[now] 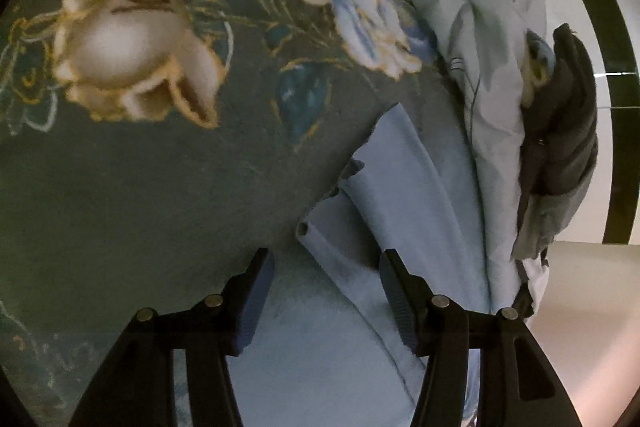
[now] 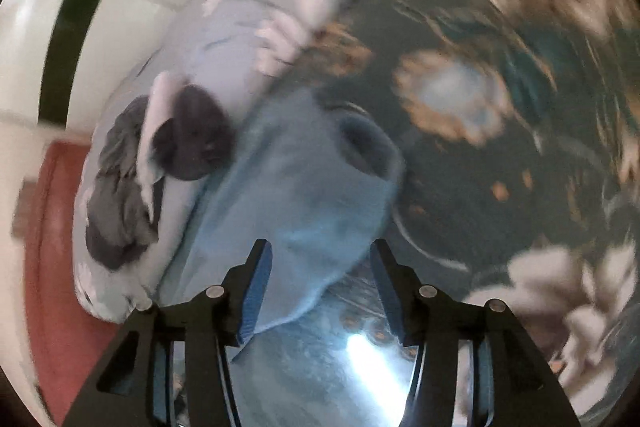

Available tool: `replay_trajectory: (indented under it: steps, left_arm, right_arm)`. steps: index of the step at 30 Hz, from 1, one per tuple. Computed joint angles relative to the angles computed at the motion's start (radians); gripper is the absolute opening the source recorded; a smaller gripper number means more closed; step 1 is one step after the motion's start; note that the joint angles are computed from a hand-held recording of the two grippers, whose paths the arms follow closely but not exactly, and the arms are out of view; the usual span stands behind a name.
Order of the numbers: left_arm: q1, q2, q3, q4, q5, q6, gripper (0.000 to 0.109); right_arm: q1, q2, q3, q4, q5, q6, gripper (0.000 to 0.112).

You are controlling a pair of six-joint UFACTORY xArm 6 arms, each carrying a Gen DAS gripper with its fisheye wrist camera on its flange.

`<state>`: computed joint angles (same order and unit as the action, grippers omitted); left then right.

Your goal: Fold clothes

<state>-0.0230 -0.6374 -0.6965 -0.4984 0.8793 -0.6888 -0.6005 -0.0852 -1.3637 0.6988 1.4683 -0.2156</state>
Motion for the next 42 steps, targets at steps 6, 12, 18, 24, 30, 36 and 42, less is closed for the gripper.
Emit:
replay_trajectory:
  steps: [6, 12, 18, 24, 30, 36, 42]
  left_arm:
    - [-0.023, 0.03, -0.006, 0.003, -0.073, 0.005, 0.057]
    - [-0.034, 0.051, 0.005, -0.049, -0.144, -0.005, 0.055]
    - [-0.054, 0.11, -0.031, -0.008, -0.175, -0.055, 0.039]
    - [-0.045, 0.125, -0.064, 0.075, -0.127, -0.116, 0.007]
    - [-0.04, 0.108, -0.104, 0.112, -0.111, -0.11, 0.006]
    - [-0.025, 0.041, -0.144, 0.116, -0.088, -0.053, 0.005]
    - [0.053, -0.072, -0.144, 0.082, -0.029, 0.05, 0.005]
  right_arm:
    - [0.031, 0.013, 0.06, 0.065, -0.065, 0.06, 0.052]
    - [0.071, 0.019, 0.092, 0.083, -0.126, 0.099, 0.052]
    - [0.098, 0.01, 0.105, 0.068, -0.175, 0.142, 0.051]
    - [0.114, 0.014, 0.096, 0.034, -0.198, 0.197, 0.024]
    - [0.123, 0.009, 0.045, 0.025, -0.185, 0.177, 0.012]
    - [0.094, -0.01, -0.03, 0.08, -0.102, 0.097, 0.011]
    - [0.04, -0.061, -0.048, 0.131, 0.008, 0.034, 0.01]
